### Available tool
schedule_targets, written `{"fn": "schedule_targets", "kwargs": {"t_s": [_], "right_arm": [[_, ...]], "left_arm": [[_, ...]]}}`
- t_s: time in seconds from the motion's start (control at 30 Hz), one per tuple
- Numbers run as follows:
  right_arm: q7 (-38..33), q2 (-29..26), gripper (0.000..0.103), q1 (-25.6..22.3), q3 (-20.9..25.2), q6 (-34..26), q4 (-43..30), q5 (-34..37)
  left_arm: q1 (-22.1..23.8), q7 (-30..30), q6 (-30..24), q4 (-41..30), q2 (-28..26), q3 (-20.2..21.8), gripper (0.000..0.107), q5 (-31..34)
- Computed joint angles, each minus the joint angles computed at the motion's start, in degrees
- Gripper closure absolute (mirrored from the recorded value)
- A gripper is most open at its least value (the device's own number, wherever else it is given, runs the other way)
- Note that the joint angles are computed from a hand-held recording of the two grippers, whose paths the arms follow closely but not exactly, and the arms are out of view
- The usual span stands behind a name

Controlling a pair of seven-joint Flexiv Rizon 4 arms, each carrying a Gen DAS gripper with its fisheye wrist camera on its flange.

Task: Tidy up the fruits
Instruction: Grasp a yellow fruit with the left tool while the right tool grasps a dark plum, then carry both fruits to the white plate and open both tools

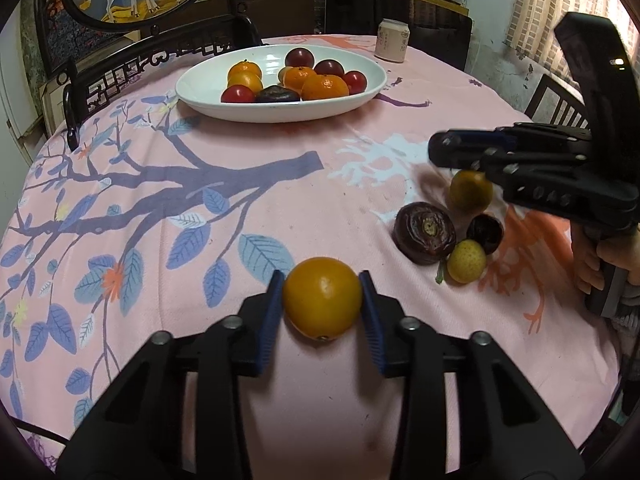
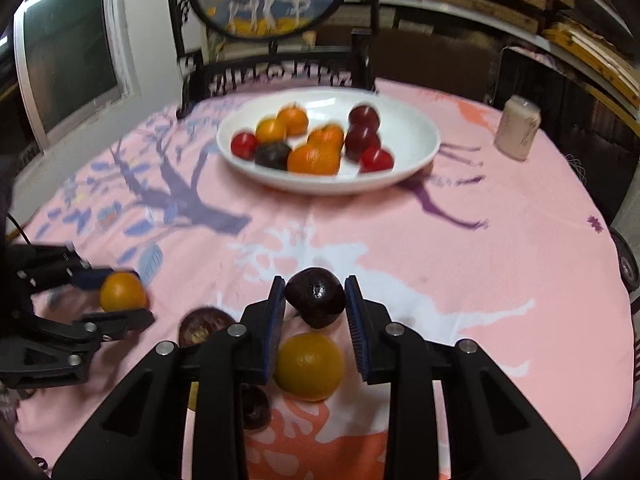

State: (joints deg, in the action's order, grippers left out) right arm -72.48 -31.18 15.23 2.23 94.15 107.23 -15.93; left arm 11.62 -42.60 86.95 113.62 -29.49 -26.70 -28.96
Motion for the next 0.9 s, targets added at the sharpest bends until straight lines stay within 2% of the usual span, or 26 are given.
{"fn": "schedule_targets", "kwargs": {"t_s": [0.13,0.33,0.53,0.6,0.77,0.87,0.9], "right_arm": [[0.4,0.2,0.072,-1.7,1.4,1.4,0.0,1.2],[0.7,0.4,0.072,-4.5,4.2,2.8,-0.2,2.6],[1.0,-1.2,0.072,-9.1,9.3,-0.8,-6.1,3.3],[0.3,-3.0,0.072,-11.0,12.1,-3.4,-10.7,3.9],[-0.1,-8.5,0.072,-10.0,12.9,-8.0,-20.6,6.0],[-0.3,-12.2,0.072,-9.2,13.1,-10.3,-26.3,7.7],[-0.4,-13.2,0.068,-9.3,13.5,-10.8,-27.8,8.5]], "left_arm": [[-1.1,-0.5,0.3,-0.6,-0.3,1.1,0.071,0.7],[0.3,-2.7,3.5,-2.0,-0.8,-0.3,0.071,1.7],[-8.9,-10.0,-3.0,-15.8,-3.9,11.4,0.071,4.6],[-10.7,-12.3,-5.1,-21.3,-6.1,13.4,0.071,4.7],[-15.5,-22.2,-12.1,-36.2,-13.8,20.7,0.071,6.5],[-16.0,-26.6,-15.4,-42.3,-17.7,22.1,0.07,7.9],[-15.8,-27.6,-15.9,-43.5,-18.6,22.1,0.07,8.1]]}}
